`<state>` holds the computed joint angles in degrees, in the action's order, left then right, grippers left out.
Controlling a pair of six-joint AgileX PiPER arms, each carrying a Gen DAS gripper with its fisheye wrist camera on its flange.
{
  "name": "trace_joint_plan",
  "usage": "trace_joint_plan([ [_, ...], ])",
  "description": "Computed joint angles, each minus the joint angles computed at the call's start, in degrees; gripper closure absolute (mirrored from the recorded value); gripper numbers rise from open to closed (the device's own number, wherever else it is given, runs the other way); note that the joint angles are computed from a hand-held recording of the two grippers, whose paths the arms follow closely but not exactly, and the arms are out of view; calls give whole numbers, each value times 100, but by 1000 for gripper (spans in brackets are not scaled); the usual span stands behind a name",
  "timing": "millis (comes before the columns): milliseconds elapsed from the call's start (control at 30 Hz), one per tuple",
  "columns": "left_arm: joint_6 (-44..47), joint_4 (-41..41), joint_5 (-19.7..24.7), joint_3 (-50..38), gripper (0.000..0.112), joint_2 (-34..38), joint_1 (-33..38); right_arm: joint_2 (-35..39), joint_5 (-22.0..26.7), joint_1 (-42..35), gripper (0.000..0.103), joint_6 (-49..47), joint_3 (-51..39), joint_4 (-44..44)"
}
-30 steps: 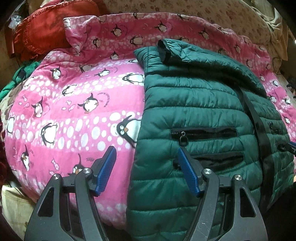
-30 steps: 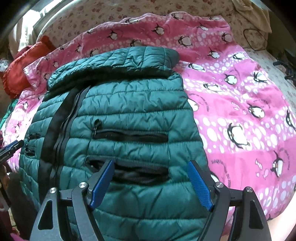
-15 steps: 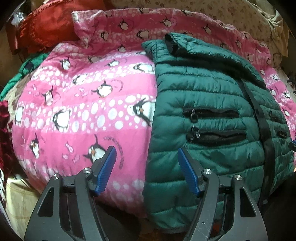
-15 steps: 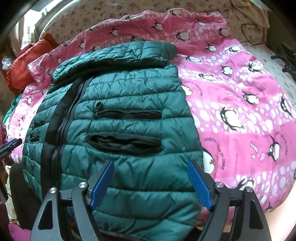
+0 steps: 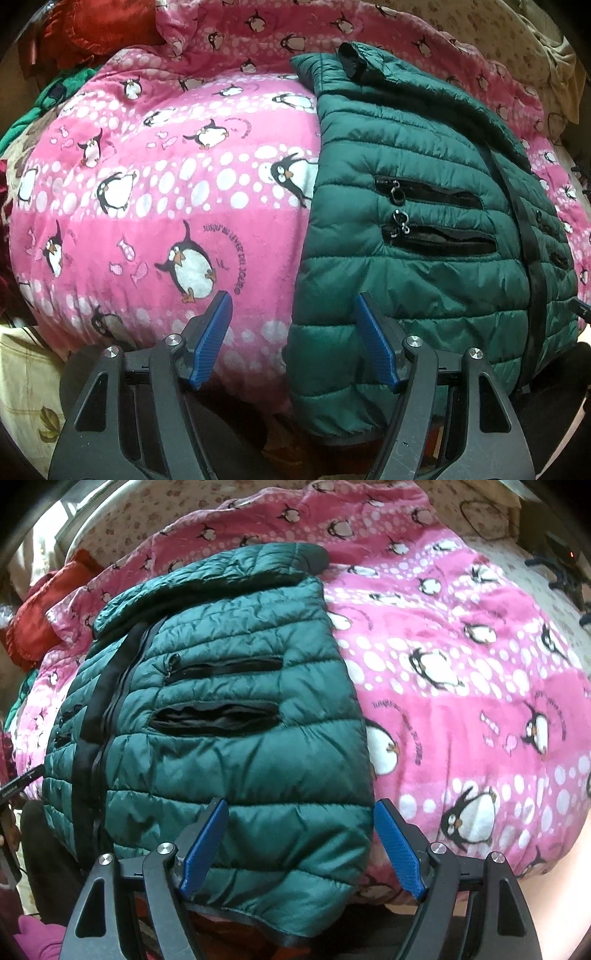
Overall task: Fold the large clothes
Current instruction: 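Move both open grippers to the hem of the green jacket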
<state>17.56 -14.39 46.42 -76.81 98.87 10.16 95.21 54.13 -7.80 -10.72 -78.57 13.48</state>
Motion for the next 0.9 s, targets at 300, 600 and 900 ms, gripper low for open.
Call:
trace_joint_plan([
  [300,632,-911,638,-97,43,203,403,-26,-11,-111,24,-346,146,362],
  [600,1028,-1153,1119,-46,43,379,465,112,20,-198,19,-778,198,760],
  [900,1057,-1083,905,220,43,318,315,188,266,-472,19,-947,130,1161],
])
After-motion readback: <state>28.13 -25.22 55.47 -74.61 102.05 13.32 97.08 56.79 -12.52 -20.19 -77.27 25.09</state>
